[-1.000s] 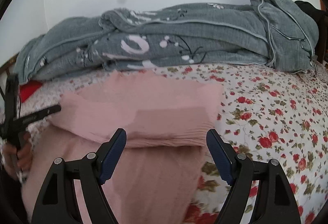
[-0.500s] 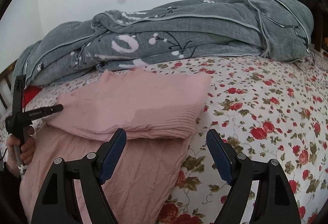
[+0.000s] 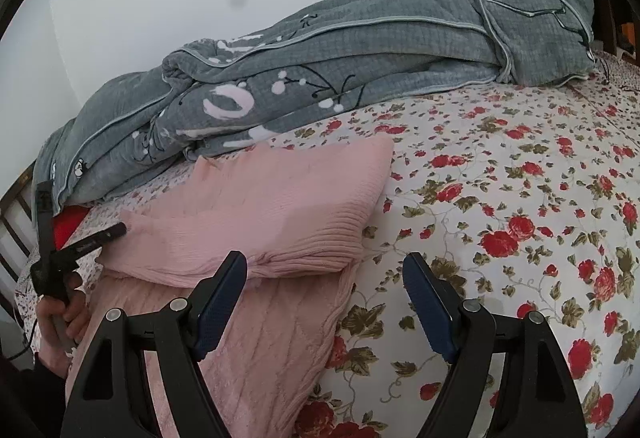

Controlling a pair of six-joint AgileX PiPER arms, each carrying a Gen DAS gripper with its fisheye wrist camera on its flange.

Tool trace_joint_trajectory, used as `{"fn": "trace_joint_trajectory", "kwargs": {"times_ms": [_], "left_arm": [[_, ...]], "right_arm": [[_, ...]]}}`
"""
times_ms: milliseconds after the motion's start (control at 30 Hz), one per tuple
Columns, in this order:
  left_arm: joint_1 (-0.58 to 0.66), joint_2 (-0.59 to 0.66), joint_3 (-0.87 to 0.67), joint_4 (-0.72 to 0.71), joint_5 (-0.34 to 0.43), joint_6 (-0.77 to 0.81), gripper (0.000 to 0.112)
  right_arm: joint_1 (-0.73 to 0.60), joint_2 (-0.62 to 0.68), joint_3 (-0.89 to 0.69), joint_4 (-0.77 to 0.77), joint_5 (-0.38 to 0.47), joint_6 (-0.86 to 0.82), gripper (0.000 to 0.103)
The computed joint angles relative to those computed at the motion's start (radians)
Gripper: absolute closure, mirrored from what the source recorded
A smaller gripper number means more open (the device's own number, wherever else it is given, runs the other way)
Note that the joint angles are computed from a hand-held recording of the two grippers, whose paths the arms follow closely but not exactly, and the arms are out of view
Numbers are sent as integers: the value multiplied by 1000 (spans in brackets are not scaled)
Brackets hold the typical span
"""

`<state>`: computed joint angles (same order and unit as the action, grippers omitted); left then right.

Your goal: Fold small clothes

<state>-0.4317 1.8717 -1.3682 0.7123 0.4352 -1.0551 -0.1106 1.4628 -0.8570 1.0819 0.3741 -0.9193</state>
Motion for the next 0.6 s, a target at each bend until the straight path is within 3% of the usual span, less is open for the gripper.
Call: {"fn": "trace_joint_trajectory", "kwargs": {"times_ms": [67, 133, 200, 333, 600], "left_arm": [[-31, 11, -17, 73, 66, -55, 101], [-67, 39, -59, 121, 165, -72, 86], [-80, 46, -66, 140, 198, -78, 82], [-76, 36, -56, 136, 206, -83, 74], [-77, 39, -62, 131, 212, -86, 71]], "right_arm": [[12, -4, 4, -12, -17, 6, 24], [21, -6, 7, -15, -30, 4, 24], [28, -6, 8, -26, -38, 11, 24], [32, -1, 2, -46, -40, 28, 24], [25, 2, 3, -41, -31, 29, 24]]}}
